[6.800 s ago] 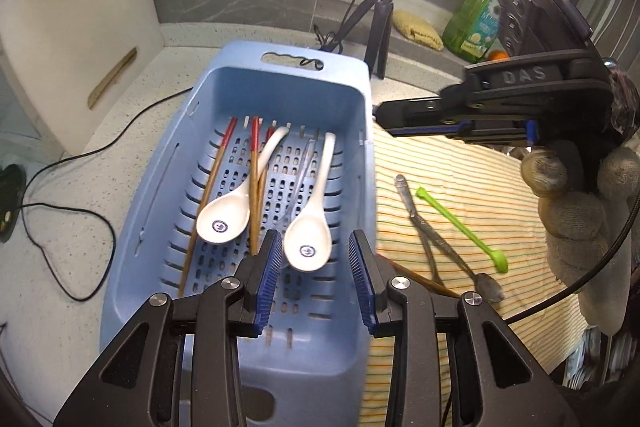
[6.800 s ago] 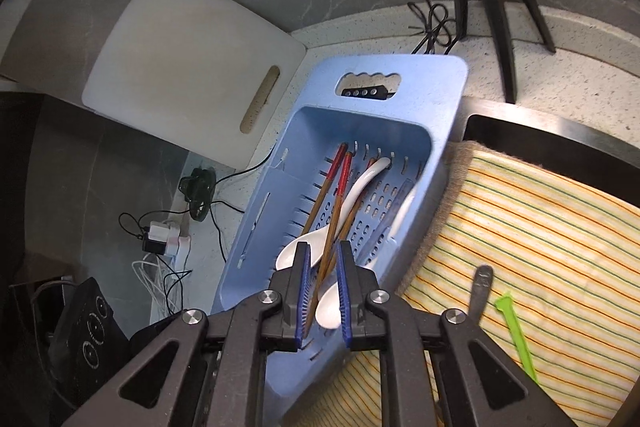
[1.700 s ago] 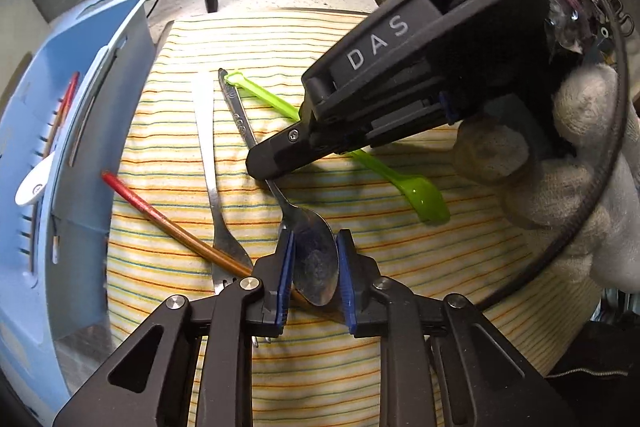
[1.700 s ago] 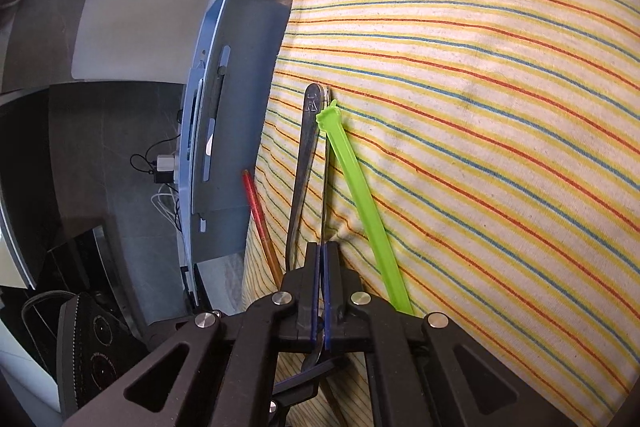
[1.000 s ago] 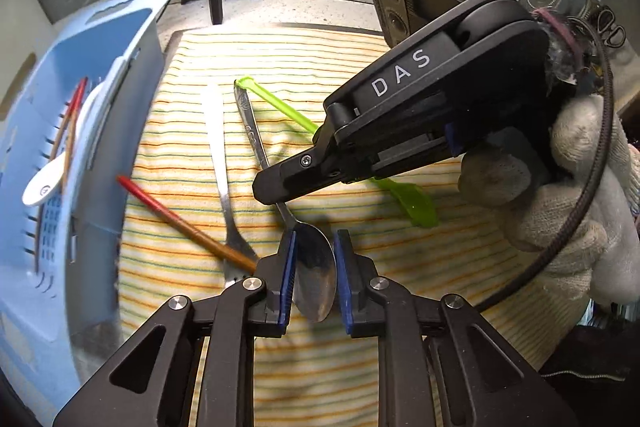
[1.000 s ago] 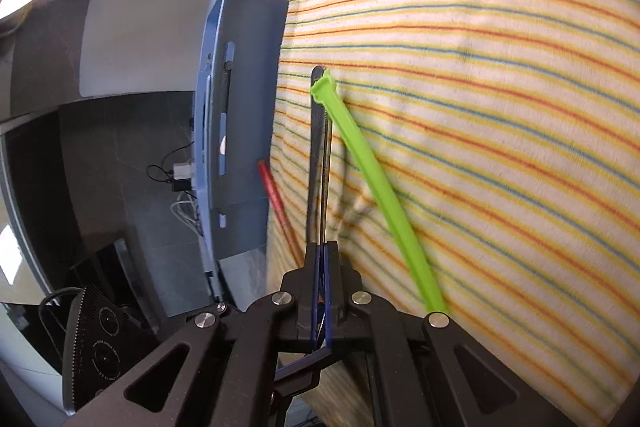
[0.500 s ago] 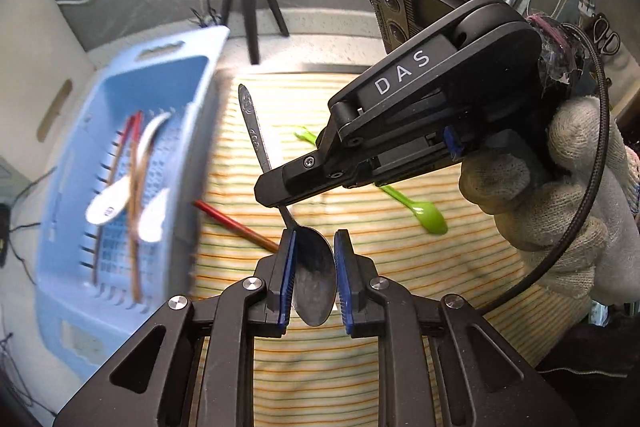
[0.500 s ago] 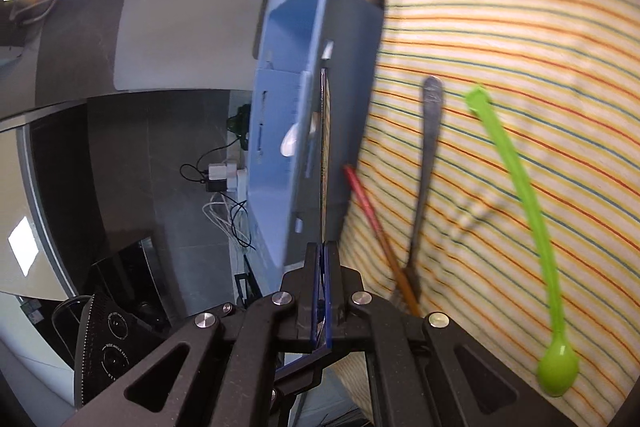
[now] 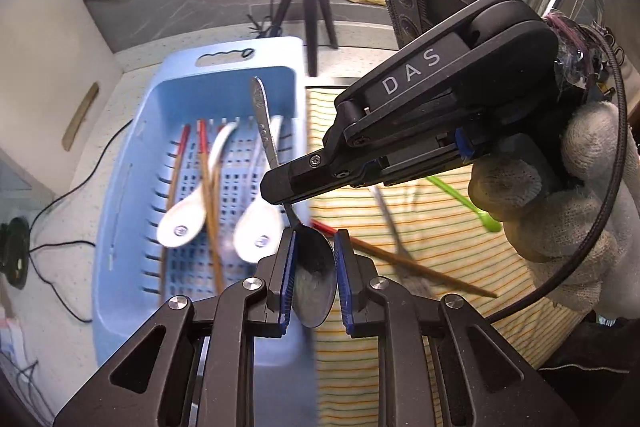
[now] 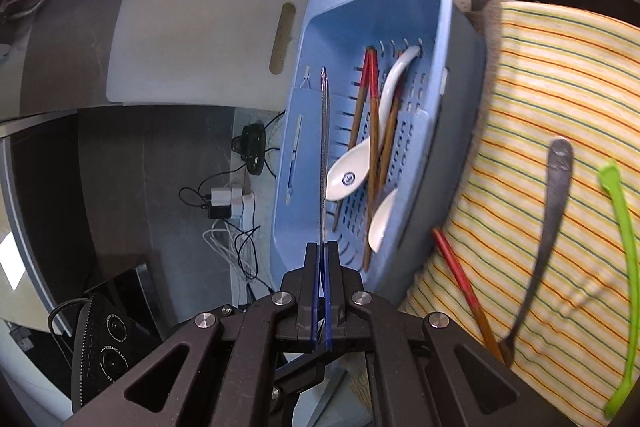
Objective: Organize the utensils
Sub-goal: 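Carry the metal spoon into the blue basket and open the right tool, then withdraw both tools back over the fork and chopstick on the towel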
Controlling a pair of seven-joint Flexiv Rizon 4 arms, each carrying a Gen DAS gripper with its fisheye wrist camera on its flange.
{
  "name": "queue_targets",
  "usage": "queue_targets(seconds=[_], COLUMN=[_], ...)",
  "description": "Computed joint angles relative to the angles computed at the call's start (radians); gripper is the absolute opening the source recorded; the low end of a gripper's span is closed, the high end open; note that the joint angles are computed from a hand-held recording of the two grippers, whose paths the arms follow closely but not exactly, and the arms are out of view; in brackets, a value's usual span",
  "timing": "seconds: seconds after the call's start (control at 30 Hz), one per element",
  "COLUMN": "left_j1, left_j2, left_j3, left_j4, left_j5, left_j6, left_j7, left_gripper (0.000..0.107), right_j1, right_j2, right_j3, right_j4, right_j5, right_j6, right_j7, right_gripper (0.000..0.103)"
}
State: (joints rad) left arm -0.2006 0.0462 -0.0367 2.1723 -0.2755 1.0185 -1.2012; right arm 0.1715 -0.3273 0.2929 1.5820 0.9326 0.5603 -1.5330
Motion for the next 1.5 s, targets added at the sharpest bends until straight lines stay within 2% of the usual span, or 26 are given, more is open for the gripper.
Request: queue_targets(seconds=[0.23, 0.47, 0.87, 1.07, 1.2, 1.37, 1.5], left_j1=[0.035, 0.067, 0.1, 0.105, 0.092, 0.049, 0.003], left_j2=[-0.052, -0.099, -0.129, -0.067, -0.022, 0.048, 0.119], left_j3=[0.018, 0.015, 0.01, 0.029, 0.039, 0.045, 0.037], left_j4=[-0.021, -0.037, -0.052, -0.017, 0.017, 0.089, 0.153], left_j5=[-0.112, -0.196, -0.265, -0.325, -0.386, -0.518, -0.518], left_j6=[-0.037, -0.063, -0.099, -0.112, -0.096, -0.05, 0.033], left_j7=[0.152, 0.27, 0.374, 0.389, 0.371, 0.327, 0.222], left_gripper=[0.017, 0.017, 0.017, 0.017, 0.017, 0.037, 0.046], right_j1=[0.081, 0.123, 0.172, 0.163, 0.145, 0.11, 0.085], right_j2=[-0.042, -0.069, -0.066, -0.016, 0.051, 0.163, 0.252], right_j3=[-0.004, 0.008, 0.017, 0.035, 0.037, 0.013, -0.032], right_j4=[-0.028, -0.029, 0.015, 0.046, 0.09, 0.18, 0.264], right_j5=[-0.13, -0.247, -0.409, -0.433, -0.429, -0.387, -0.375], right_j6=[0.104, 0.171, 0.296, 0.32, 0.321, 0.33, 0.306], right_j7=[0.124, 0.231, 0.4, 0.381, 0.311, 0.209, 0.147], right_gripper=[0.002, 0.002, 0.005, 0.006, 0.015, 0.024, 0.028])
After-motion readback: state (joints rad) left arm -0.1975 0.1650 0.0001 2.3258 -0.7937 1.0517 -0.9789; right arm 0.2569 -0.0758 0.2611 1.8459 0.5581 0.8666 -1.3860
